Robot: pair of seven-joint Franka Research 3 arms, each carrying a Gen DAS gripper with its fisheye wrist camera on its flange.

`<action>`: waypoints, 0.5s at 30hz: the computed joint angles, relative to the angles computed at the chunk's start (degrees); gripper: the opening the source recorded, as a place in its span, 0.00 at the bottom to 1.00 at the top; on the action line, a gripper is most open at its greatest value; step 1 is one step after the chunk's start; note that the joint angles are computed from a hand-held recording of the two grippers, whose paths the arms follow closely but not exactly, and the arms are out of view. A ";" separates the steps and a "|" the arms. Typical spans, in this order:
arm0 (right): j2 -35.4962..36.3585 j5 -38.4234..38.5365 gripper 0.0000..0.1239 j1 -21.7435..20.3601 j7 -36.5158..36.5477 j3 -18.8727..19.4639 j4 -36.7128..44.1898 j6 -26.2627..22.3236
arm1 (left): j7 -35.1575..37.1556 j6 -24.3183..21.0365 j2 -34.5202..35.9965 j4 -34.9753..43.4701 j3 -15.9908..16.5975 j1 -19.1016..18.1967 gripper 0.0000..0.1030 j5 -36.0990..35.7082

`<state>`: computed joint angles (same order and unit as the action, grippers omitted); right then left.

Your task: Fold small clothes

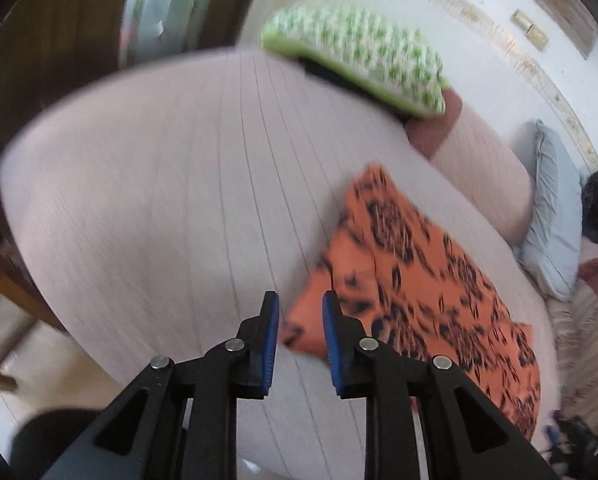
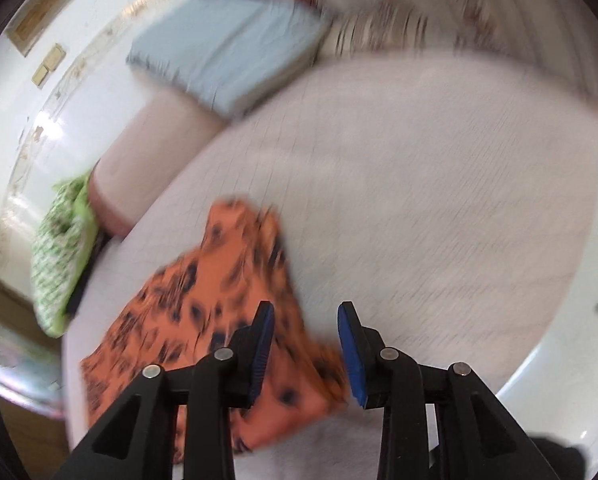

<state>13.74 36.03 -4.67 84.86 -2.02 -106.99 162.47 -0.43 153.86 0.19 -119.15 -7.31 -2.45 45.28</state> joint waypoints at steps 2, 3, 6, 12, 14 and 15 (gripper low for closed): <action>-0.62 4.02 0.29 -1.36 -6.37 2.25 -0.25 3.50 | 2.03 0.70 1.17 2.20 -0.08 -0.12 0.36 1.52; -0.65 7.29 0.29 -2.38 -11.08 3.85 0.28 3.84 | 5.15 1.15 2.25 3.52 -0.14 -0.27 0.39 0.41; 0.16 16.19 0.29 -4.38 -24.27 7.04 3.69 -3.06 | 17.88 1.33 8.01 10.09 -1.07 -1.42 0.48 -6.40; 6.59 -2.50 0.29 3.94 -10.89 -1.78 10.19 -15.75 | 34.18 -19.38 21.04 25.94 -0.48 -7.75 0.79 -10.54; 9.40 -3.82 0.29 0.99 -9.86 -0.09 13.10 -20.23 | 32.83 -21.09 22.04 26.51 1.64 -10.53 0.84 -5.98; 9.28 -2.16 0.29 -0.09 -10.08 0.57 13.36 -20.57 | 32.46 -22.48 22.29 27.27 2.14 -11.52 0.84 -4.59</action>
<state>23.03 33.87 -4.75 74.78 -1.45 -93.63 141.90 32.03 131.38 22.48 -91.88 -5.17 -13.97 40.69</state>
